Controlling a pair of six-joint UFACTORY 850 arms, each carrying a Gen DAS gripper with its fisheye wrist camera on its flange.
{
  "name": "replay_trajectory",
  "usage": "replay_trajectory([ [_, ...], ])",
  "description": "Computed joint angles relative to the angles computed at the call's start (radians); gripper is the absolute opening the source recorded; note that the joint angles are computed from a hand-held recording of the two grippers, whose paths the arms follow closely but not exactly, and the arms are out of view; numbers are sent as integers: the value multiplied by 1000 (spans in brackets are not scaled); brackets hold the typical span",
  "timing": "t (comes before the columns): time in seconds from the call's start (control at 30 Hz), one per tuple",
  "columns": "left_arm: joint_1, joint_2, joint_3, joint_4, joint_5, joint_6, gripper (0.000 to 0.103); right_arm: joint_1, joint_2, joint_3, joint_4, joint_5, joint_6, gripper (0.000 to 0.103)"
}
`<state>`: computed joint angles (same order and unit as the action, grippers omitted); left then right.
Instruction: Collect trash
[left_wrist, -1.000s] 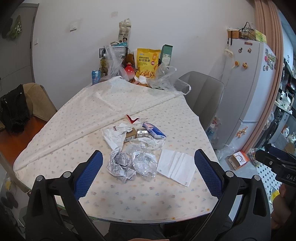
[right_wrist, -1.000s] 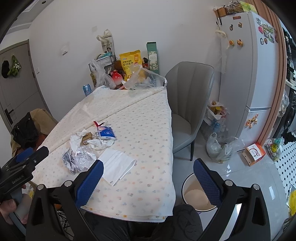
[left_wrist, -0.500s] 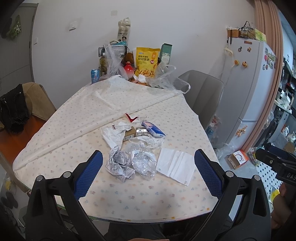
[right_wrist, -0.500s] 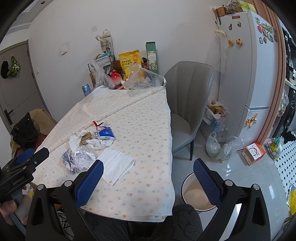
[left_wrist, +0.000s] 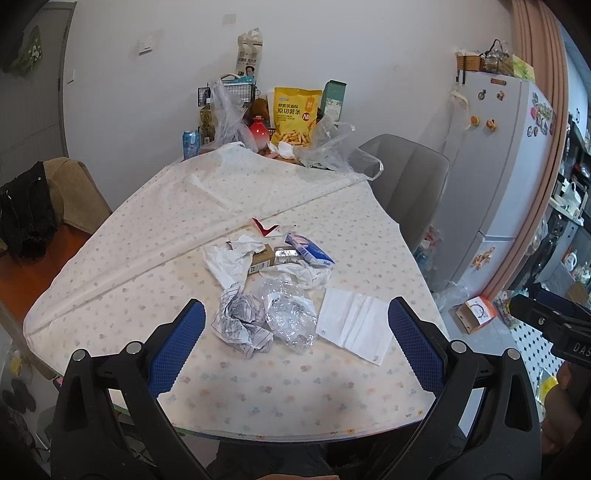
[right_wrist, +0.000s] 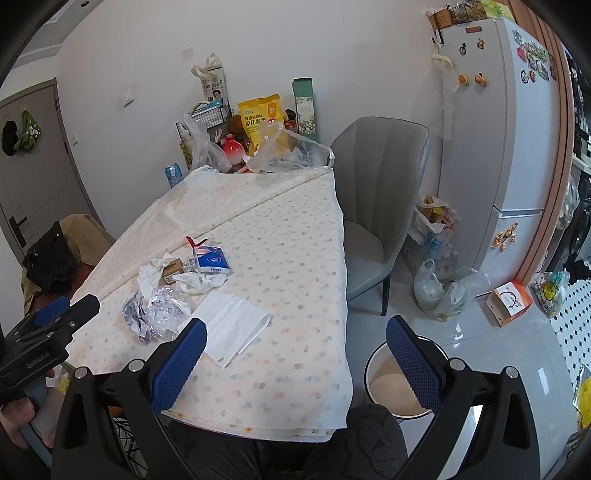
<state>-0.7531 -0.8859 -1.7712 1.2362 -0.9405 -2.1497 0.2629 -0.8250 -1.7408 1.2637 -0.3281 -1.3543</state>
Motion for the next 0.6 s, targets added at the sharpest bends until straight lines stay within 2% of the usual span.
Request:
replay_trajectory([
  [0.43,36,63,164,25,84,-140,98,50,-96,-119,-214,-79,154,95],
  [0.6,59,74,216,36,135,-204,90,67,-140,-184,-294,-113,212,95],
])
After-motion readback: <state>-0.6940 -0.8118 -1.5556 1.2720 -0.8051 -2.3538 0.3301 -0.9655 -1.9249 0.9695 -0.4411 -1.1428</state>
